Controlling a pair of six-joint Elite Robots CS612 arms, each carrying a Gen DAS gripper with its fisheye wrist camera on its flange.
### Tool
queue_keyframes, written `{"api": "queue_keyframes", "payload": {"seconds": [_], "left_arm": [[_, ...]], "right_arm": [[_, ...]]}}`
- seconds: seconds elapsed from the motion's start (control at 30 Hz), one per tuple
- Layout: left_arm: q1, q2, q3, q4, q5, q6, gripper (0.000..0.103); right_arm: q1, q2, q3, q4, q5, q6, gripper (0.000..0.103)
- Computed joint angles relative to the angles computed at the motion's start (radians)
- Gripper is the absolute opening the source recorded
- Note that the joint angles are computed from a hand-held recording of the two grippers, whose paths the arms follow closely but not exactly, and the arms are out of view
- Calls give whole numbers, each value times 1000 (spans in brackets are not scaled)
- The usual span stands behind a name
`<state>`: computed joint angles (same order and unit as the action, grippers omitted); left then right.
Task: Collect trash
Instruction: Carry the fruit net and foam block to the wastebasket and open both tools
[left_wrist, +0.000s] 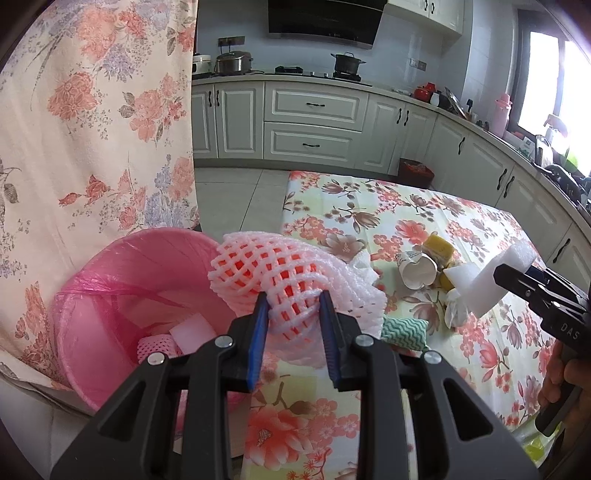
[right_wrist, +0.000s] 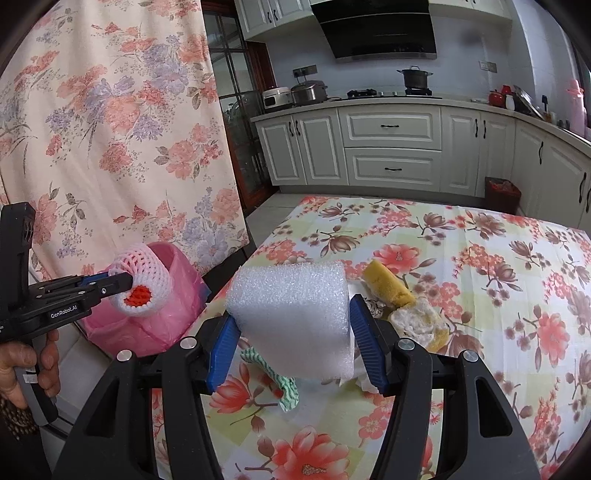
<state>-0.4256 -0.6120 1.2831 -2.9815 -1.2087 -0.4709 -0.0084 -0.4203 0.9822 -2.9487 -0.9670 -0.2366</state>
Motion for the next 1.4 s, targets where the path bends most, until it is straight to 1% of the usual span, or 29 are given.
{"api": "queue_keyframes", "payload": {"seconds": [0.5,0.8,1.1,1.4], "left_arm": [[12,-40,83,-82,30,-42,27],[20,-43,96,-135,-24,-53,27],[22,-74,133,-173,39,-58,27],[40,-99,186,-195,85,-99,28]], "right_arm": [[23,-4,-13,12,8,-37,56],[28,-6,-11,18,5,-47,56],[34,-5,-21,15,17,-60,56],[70,-2,-62,58,52,-115,56]]}}
